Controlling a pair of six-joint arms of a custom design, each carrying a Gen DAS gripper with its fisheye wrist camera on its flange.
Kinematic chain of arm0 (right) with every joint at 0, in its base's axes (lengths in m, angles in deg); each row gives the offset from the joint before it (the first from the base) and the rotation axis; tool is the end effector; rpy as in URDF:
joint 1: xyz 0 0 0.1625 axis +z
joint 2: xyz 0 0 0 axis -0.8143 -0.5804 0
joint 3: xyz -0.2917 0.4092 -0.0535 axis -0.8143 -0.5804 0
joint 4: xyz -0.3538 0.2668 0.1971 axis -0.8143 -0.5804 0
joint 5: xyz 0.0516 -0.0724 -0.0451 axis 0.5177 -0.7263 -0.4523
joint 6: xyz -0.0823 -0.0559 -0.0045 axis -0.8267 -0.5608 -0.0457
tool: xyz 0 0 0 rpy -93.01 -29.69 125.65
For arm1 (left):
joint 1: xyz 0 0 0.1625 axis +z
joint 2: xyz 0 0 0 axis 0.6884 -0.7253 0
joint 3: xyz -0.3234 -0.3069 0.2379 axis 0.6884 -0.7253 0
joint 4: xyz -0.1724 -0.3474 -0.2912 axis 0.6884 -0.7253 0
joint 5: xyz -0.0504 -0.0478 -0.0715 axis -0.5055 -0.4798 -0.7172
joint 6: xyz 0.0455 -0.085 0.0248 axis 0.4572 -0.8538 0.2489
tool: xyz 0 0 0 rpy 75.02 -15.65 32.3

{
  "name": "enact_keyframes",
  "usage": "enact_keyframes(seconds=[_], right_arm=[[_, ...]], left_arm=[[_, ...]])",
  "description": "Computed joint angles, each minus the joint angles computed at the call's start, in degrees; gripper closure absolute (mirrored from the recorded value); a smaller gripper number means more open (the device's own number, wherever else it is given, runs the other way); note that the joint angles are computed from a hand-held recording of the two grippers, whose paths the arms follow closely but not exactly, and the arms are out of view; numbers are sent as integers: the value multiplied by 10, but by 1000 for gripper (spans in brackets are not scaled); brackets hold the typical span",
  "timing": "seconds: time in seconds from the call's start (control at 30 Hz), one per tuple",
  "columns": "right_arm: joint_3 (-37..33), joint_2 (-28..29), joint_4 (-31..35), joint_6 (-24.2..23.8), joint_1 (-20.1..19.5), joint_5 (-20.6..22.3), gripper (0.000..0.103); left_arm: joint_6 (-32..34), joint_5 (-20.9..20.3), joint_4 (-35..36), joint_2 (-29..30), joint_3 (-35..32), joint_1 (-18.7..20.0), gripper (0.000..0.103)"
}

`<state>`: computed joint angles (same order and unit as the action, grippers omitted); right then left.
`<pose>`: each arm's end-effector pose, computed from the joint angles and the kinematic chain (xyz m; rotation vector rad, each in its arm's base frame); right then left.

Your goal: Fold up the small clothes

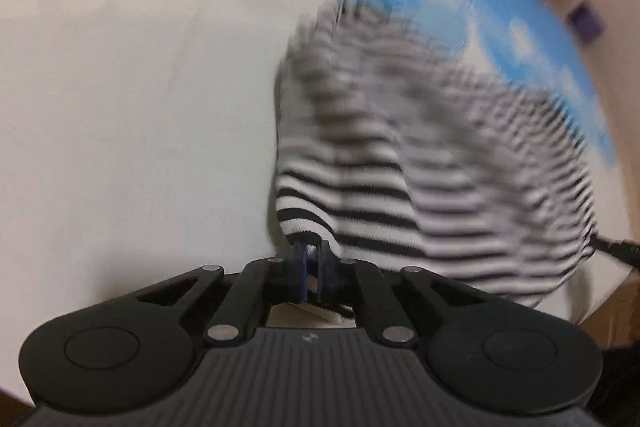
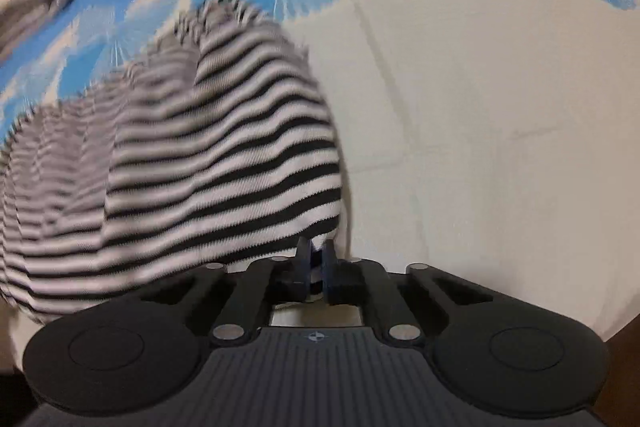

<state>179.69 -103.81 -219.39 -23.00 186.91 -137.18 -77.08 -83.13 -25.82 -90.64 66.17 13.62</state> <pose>0.2579 -0.1880 0.2146 -0.3839 -2.4385 0.6803 -0.0203 -0.3625 0.4114 0.3091 2.6944 -0.3872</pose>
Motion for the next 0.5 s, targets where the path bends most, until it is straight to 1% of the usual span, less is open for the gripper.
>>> enact_keyframes(seconds=[0.03, 0.07, 0.1, 0.13, 0.17, 0.2, 0.23, 0.27, 0.3, 0.37, 0.4, 0.43, 0.47, 0.5], right_arm=[[7, -12, -25, 4, 6, -10, 100], [15, -27, -61, 6, 16, -21, 100], [19, -37, -81, 7, 25, -28, 100], [20, -44, -76, 9, 28, -33, 100], [18, -48, -48, 17, 23, -28, 101], [14, -50, -6, 33, 12, -16, 101], [10, -50, 36, 46, -5, 6, 103], [6, -47, 72, 58, -21, 24, 103], [3, -41, 94, 62, -29, 31, 103], [1, -35, 90, 52, -28, 28, 103], [-2, -31, 86, 51, -22, 19, 103], [-8, -21, 95, 64, -9, -2, 102], [-16, -10, 114, 81, 7, -35, 101], [-25, 3, 136, 102, 29, -64, 101]], left_arm=[[4, -8, -20, -12, 1, 2, 100], [3, -6, -26, -20, 1, 2, 100], [-10, 8, -9, -21, -2, 2, 100], [-30, 26, 23, -14, -7, 4, 101], [-53, 46, 66, -1, -12, 6, 101], [-56, 49, 96, 11, -16, 9, 101], [-52, 49, 118, 21, -17, 8, 101], [-49, 51, 133, 26, -17, 4, 101], [-50, 58, 139, 26, -14, -5, 100], [-50, 82, 124, 16, -6, -30, 98], [-51, 103, 114, 7, 0, -49, 98], [-40, 119, 88, -5, 8, -67, 96], [-20, 115, 54, -14, 14, -74, 96], [6, 88, 15, -18, 17, -71, 96]])
